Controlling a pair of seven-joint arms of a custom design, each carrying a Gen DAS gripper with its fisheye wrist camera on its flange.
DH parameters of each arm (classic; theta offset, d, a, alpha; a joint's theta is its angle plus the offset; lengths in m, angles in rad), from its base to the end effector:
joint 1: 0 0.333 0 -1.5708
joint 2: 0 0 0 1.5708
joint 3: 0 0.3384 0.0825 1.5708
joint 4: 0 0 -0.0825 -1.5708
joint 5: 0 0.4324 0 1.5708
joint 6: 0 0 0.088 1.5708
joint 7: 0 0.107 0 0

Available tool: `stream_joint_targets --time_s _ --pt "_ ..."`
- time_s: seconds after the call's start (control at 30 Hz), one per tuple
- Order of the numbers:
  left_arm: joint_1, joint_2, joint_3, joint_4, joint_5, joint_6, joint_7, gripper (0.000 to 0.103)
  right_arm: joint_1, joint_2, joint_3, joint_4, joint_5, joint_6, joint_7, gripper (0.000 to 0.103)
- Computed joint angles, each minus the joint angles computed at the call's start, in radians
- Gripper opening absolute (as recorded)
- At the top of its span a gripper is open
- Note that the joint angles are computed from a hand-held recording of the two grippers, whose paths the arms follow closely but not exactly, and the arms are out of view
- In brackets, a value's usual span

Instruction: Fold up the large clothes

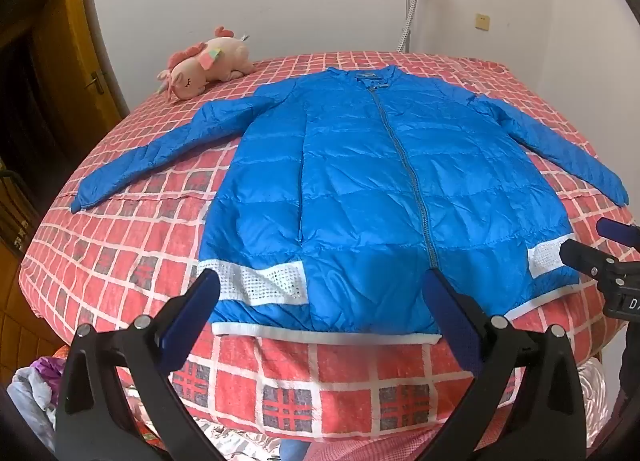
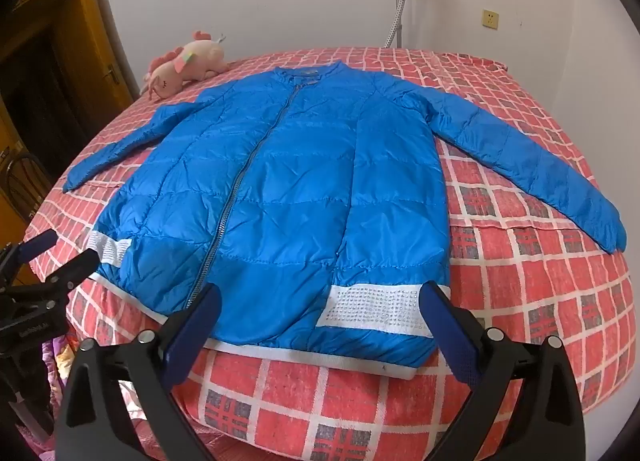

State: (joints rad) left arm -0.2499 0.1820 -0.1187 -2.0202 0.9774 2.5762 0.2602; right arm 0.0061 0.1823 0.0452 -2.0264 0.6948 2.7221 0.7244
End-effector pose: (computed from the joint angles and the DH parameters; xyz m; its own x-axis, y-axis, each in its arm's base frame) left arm 0.6084 -0.2474 0.3899 0.2293 -0.9691 -0.0912 -0.7457 -0.1147 -0.6563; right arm 0.6635 0.0094 0.4027 0.3527 -0.9295 -0.1081 -0.7689 -0.2220 -0.5996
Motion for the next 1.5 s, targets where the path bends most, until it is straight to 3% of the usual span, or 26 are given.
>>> stream_joint_targets --time_s 1.5 --pt "0.003 -0.009 -0.002 0.002 0.019 -0.006 -0.013 0.100 -0.001 -0.002 -0.001 0.003 0.019 -0.003 -0.021 0.099"
